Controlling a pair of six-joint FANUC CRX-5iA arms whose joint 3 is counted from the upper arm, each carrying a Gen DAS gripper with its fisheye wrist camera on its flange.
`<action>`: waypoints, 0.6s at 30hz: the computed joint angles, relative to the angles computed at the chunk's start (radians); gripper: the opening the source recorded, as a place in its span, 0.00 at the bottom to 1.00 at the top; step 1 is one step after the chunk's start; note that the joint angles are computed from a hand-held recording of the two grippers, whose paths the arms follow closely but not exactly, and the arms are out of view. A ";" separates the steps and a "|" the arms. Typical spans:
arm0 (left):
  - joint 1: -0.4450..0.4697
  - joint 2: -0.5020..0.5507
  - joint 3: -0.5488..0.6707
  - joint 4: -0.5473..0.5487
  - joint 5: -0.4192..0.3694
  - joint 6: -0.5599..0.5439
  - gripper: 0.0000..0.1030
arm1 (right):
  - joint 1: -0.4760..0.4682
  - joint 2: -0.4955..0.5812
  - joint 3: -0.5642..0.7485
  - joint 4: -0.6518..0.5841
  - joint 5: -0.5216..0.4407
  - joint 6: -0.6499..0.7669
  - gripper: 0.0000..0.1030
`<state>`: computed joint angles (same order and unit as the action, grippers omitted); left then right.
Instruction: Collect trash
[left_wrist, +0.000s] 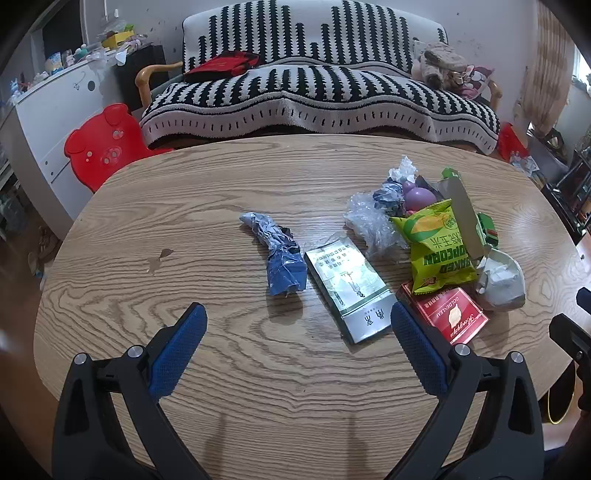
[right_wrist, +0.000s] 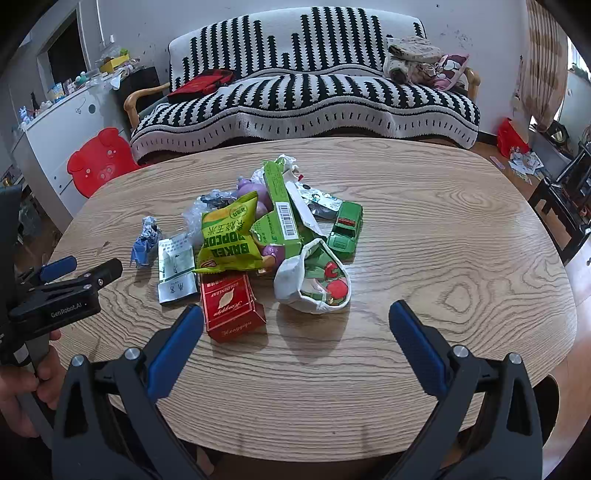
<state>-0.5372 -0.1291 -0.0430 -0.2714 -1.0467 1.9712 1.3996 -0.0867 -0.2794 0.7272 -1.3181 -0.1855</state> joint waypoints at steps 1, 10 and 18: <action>0.001 0.000 0.000 0.002 0.000 -0.001 0.94 | 0.000 -0.002 -0.001 -0.002 0.001 0.000 0.95; -0.011 0.008 0.010 -0.009 -0.007 0.014 0.94 | 0.001 -0.001 0.000 -0.003 0.000 -0.001 0.95; -0.006 0.001 0.003 -0.005 -0.004 0.007 0.94 | 0.002 0.000 -0.001 -0.004 0.000 -0.001 0.95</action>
